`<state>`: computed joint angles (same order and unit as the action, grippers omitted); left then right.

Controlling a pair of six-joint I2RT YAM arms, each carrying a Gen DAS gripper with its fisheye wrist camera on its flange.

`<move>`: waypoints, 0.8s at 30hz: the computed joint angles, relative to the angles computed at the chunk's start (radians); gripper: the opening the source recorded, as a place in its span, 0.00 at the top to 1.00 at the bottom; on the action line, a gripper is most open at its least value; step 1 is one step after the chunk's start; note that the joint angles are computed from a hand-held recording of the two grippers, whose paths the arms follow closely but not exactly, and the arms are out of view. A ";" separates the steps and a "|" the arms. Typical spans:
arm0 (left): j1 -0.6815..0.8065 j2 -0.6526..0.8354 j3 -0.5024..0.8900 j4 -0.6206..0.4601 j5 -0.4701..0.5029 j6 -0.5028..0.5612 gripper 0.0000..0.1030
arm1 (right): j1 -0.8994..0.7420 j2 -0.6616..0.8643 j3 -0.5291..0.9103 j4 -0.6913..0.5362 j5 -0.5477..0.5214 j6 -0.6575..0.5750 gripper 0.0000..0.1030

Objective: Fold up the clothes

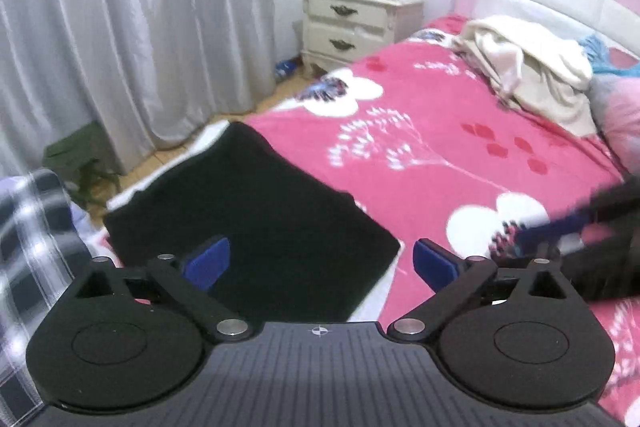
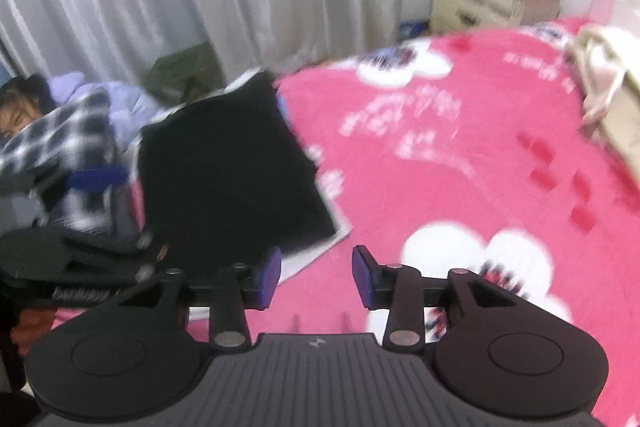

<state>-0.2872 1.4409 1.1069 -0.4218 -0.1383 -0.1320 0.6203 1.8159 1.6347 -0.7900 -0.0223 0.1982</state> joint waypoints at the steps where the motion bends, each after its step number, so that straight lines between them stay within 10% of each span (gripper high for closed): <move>1: 0.002 0.005 0.020 -0.002 -0.004 -0.023 0.03 | 0.007 0.012 0.008 -0.010 0.011 -0.009 0.59; 24: 0.119 0.015 0.115 -0.163 0.002 -0.252 0.00 | 0.093 0.166 0.218 -0.088 0.081 0.007 0.50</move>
<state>-0.1677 1.4560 1.2220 -0.5845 -0.1368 -0.3840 0.7136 1.9817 1.8526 -0.8783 0.0586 0.2055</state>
